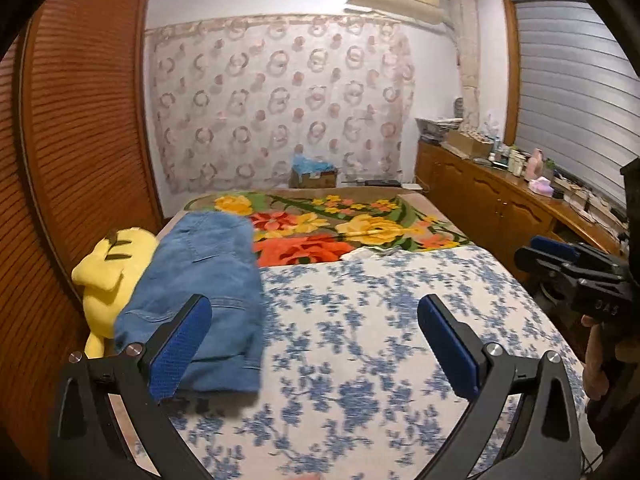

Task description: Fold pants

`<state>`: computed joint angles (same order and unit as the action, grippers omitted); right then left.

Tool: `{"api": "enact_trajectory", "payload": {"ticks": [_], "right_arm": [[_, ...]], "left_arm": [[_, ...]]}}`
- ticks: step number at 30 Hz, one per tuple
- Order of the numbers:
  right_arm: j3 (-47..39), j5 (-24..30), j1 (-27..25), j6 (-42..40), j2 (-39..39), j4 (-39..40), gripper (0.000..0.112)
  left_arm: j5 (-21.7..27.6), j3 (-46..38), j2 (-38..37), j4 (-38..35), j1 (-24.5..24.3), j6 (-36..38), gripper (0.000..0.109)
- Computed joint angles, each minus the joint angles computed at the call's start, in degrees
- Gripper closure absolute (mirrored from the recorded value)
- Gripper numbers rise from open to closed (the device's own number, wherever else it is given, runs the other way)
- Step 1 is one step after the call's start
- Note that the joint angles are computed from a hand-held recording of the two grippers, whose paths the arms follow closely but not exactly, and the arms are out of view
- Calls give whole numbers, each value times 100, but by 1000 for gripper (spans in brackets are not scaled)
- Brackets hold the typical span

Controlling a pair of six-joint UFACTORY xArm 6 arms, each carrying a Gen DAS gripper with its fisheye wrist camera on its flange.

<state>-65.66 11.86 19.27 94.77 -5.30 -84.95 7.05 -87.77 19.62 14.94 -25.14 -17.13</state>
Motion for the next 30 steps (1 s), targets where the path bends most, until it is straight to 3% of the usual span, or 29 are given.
{"api": "enact_trajectory", "payload": {"ticks": [7, 14, 20, 30], "right_arm": [[1221, 1303, 657, 628, -1427, -314, 42], [1694, 2174, 1354, 644, -2002, -204, 42], [1756, 2111, 1243, 709, -2019, -325, 41], [1766, 1868, 1025, 1034, -1901, -625, 40]], "left_arm": [[-254, 462, -365, 726, -239, -810, 6], [-235, 795, -681, 1999, -274, -2123, 6], [-159, 907, -818, 2405, -244, -2520, 6], [-168, 911, -843, 2396, -224, -2496, 6]]}}
